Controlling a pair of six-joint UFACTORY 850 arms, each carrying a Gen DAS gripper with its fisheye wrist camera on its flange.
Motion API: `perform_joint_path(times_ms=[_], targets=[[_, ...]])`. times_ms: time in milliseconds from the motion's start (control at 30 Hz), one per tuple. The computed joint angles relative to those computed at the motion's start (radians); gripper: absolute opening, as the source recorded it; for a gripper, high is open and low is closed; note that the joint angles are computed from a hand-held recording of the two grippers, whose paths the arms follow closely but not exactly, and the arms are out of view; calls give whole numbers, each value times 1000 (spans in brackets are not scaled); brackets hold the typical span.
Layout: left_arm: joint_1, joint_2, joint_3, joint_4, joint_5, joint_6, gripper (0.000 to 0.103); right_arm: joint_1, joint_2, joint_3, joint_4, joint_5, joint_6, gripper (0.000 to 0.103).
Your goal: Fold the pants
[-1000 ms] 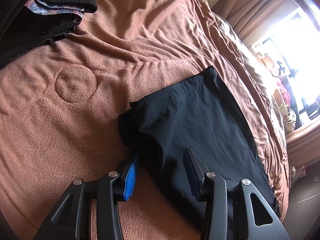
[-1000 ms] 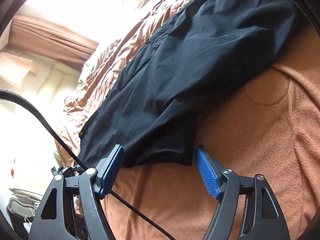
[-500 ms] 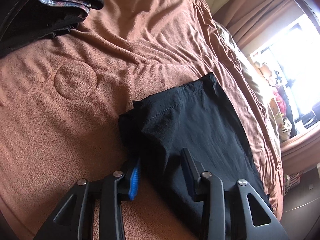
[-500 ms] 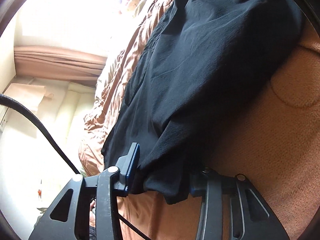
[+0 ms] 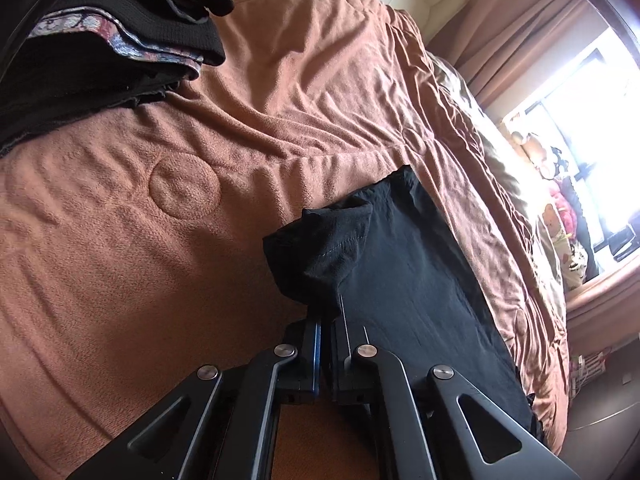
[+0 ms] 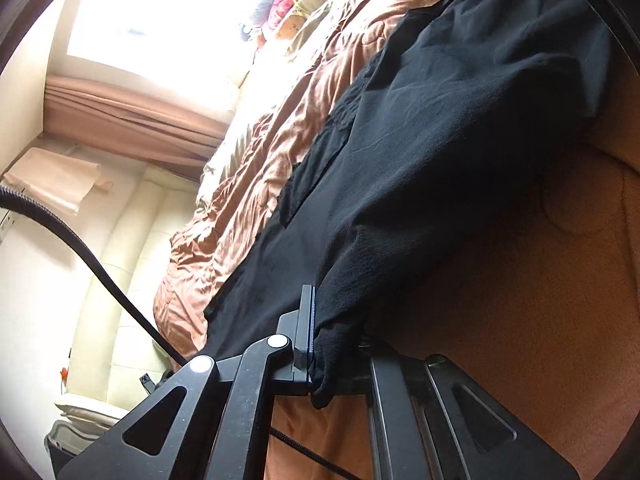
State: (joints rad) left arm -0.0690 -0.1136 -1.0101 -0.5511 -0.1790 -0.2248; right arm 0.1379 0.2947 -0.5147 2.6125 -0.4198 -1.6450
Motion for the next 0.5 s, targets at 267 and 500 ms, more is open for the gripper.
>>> perform_joint_path(times_ms=[267,500], targets=[[22,122,94,-24,-10,30,2,43,73,63,71,22,-58,1],[47,258,209,-76,-22,80,2,82,156,107,102,75,-67,1]])
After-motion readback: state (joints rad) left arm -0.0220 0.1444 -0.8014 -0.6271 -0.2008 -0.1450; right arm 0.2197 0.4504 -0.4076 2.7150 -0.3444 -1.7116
